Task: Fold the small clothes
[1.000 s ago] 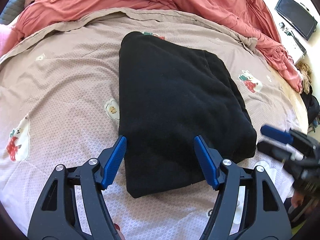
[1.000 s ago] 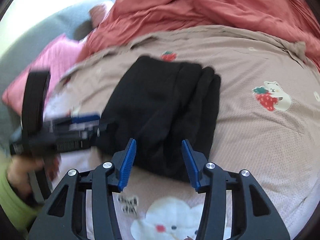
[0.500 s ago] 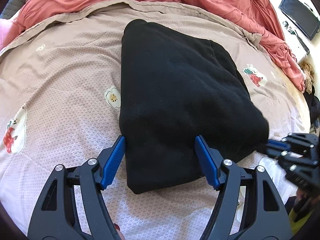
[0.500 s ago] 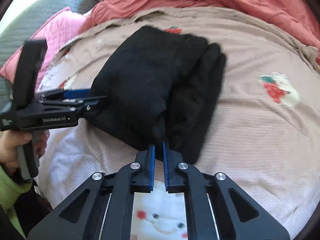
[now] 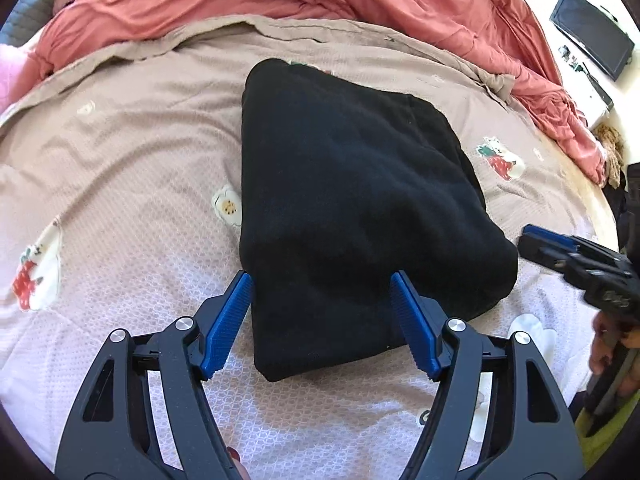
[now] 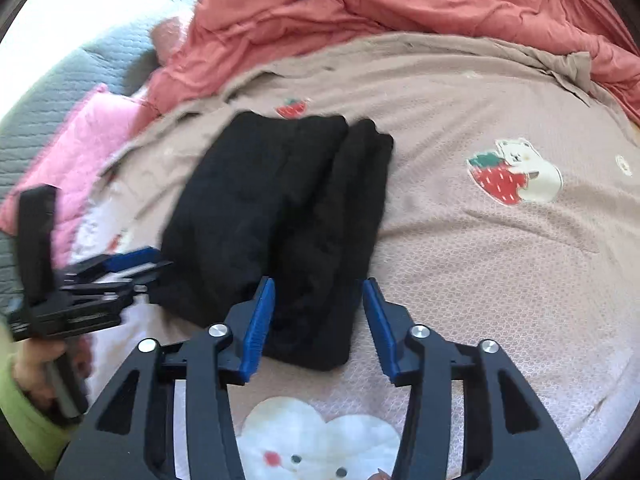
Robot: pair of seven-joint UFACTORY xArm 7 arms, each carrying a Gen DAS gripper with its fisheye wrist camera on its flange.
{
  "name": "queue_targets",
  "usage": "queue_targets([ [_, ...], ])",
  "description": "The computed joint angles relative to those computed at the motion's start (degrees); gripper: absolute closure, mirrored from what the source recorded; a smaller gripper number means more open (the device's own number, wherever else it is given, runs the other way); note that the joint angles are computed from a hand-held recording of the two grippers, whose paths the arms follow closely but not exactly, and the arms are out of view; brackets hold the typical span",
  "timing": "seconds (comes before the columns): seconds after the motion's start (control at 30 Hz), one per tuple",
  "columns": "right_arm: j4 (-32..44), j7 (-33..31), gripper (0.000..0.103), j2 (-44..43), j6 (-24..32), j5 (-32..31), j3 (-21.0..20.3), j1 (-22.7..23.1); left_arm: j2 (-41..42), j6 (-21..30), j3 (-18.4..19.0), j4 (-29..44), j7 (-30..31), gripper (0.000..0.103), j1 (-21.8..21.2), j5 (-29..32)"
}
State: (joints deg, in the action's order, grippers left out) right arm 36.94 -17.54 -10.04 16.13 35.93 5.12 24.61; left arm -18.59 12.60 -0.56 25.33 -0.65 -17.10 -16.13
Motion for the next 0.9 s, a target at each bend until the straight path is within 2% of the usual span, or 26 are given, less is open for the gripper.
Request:
queue_targets([
  [0.07,1.1,2.5,0.057,2.4,0.4,-1.4,0.5,-0.8,0.3,-0.2,-1.9,0.0,-1.8,0.040,1.8,2.4],
  [0.13,2.5,2.8,0.059,4.3,1.8,-1.1,0.6,-1.3,0.6,-0.3,-1.8,0.2,-2.2,0.040,1.5,2.7],
  [0.17,3.1,1.7,0.064,4.8,2.5,0.2,0.6,-1.4,0.8,-0.3,-1.9,0.2,-2.5,0.040,1.5,3.0],
  [0.2,3.7,-0.2,0.077,4.9,3.9,1.8,0.6,-1.5,1.0,-0.3,-1.9,0.3,-2.7,0.040,1.5,3.2],
  [0.4,2.5,3.1,0.090,2.3,6.0,-6.7,2.5,-3.5,1.5,-0.5,-2.3,0.3,-4.0,0.040,1.7,4.7],
  [0.47,1.1,2.9,0.091,0.5,6.3,-7.7,1.9,-3.7,1.5,-0.7,-2.3,0.2,-4.2,0.040,1.7,4.9],
  [0.67,1.3,9.7,0.091,2.8,6.8,-18.2,3.1,-5.2,2.3,-0.6,-1.3,0.1,-3.5,0.039,1.0,3.8],
  [0.73,1.2,9.7,0.089,2.7,6.9,-17.9,2.6,-5.0,2.2,-0.9,-1.3,-0.1,-3.4,0.039,1.1,3.6],
  [0.8,1.2,9.8,0.075,2.4,6.7,-16.9,3.1,-5.8,2.0,-0.9,-1.6,-0.3,-3.6,0.039,1.2,3.8],
  [0.9,0.1,3.6,0.074,0.3,3.8,-8.3,0.3,-2.7,1.8,-0.6,-1.9,-0.3,-3.7,0.039,1.5,4.5],
])
